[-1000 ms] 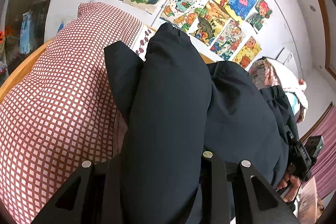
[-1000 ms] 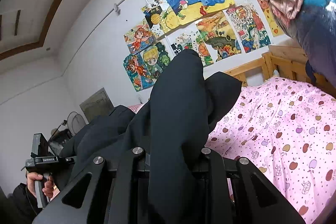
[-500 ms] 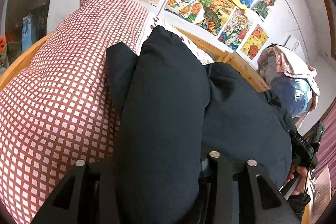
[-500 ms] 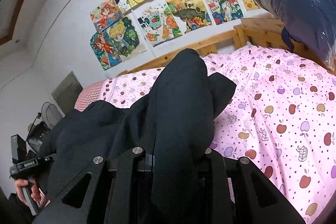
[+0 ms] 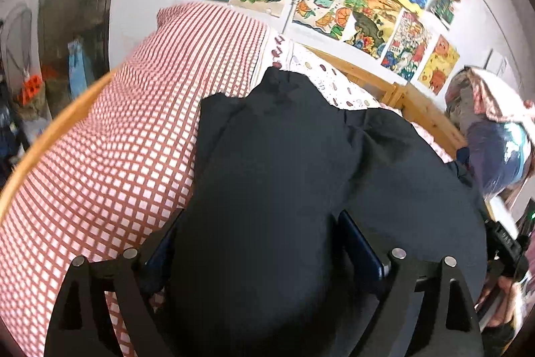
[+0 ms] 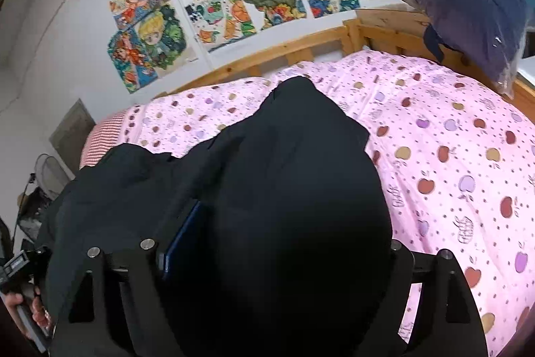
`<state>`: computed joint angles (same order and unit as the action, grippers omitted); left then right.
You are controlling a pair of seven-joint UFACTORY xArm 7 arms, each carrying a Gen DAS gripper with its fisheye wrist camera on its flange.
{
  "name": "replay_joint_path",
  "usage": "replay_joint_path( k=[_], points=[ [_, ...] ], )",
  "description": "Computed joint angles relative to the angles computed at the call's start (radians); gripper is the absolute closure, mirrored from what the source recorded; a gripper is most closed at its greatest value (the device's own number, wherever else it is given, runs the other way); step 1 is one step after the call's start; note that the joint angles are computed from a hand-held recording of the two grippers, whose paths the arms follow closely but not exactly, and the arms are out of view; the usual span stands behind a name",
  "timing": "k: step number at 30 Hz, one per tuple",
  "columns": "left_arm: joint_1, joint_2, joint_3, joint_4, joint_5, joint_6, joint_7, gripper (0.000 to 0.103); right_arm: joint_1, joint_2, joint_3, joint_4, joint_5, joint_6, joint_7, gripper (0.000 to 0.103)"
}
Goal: Fold large clothes
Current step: 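Lower the folded black jacket onto the pink sheet and open both grippers, then withdraw both open grippers from the folded jacket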
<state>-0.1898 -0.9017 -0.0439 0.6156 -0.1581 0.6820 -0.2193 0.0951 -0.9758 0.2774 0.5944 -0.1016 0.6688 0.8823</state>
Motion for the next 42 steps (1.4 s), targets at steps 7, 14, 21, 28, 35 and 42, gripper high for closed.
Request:
replay_joint_path(
  k=[7,14,21,28,35,42],
  points=[
    [0.062,-0.065,-0.108,0.025,0.129,0.017,-0.044,0.002,-0.05,-0.091,0.067,0.011,-0.053,0.086,0.07,0.014],
    [0.026,-0.126,-0.104,0.032,0.133,-0.003,-0.061,0.0,-0.105,-0.179,0.167,0.072,-0.156,0.135,0.104,0.007],
    [0.0,-0.191,-0.109,0.038,0.123,-0.003,-0.061,0.0,-0.13,-0.251,0.199,0.111,-0.174,0.13,0.12,0.003],
    [-0.038,-0.266,-0.113,0.055,0.099,0.034,-0.06,0.0,-0.127,-0.312,0.233,0.154,-0.148,0.172,0.108,0.002],
    [-0.053,-0.368,-0.146,0.062,0.095,0.08,-0.056,0.0,-0.115,-0.373,0.264,0.185,-0.095,0.258,0.124,0.002],
    [-0.072,-0.43,-0.162,0.086,0.085,0.13,-0.043,0.0,-0.111,-0.422,0.295,0.236,-0.06,0.329,0.116,0.002]
  ],
)
